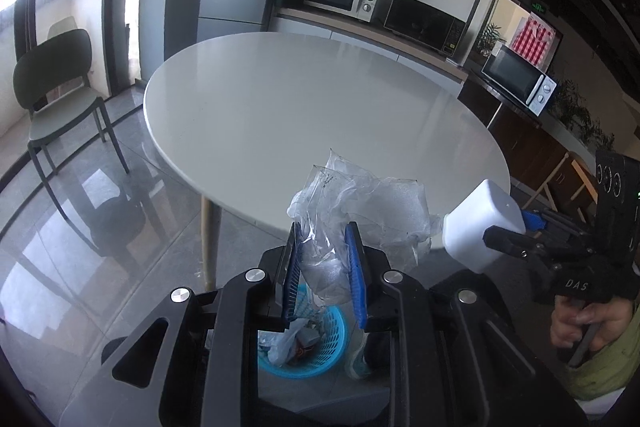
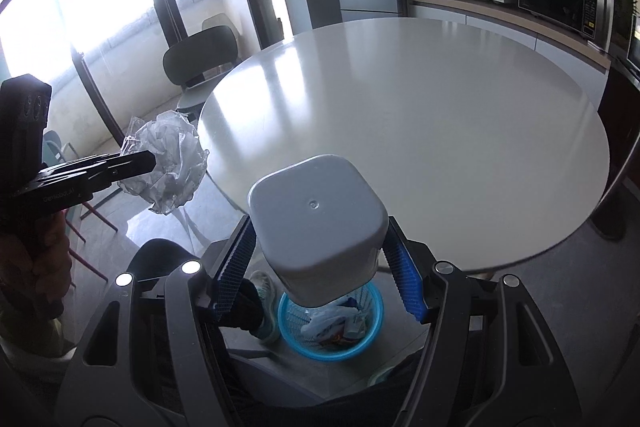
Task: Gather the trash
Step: 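Carry the clear bag and white box down over the blue basket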
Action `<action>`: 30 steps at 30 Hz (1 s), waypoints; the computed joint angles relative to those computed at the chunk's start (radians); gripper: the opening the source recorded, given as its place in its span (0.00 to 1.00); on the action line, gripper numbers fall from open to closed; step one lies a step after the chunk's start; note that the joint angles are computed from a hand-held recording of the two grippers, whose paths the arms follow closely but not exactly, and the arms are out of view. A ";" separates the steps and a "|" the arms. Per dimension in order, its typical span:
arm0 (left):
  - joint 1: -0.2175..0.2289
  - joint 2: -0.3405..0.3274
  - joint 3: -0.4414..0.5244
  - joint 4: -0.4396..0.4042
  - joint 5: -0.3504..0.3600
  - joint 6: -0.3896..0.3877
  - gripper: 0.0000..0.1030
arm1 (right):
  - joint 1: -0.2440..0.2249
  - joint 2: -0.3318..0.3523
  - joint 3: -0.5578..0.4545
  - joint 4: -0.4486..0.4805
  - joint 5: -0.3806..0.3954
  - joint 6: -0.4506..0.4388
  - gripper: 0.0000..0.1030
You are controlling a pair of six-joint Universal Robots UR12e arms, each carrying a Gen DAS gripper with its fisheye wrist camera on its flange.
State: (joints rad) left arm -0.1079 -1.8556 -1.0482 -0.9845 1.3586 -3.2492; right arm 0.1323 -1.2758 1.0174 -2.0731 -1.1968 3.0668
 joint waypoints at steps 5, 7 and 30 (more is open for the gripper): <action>0.003 0.052 -0.087 -0.039 -0.008 0.053 0.20 | 0.001 -0.054 0.075 0.021 0.014 -0.025 0.59; 0.003 0.064 -0.113 -0.051 -0.005 0.063 0.20 | 0.003 -0.069 0.103 0.031 0.010 -0.031 0.59; -0.021 -0.039 -0.162 -0.205 0.095 0.005 0.21 | 0.014 0.042 0.151 0.206 -0.003 0.031 0.60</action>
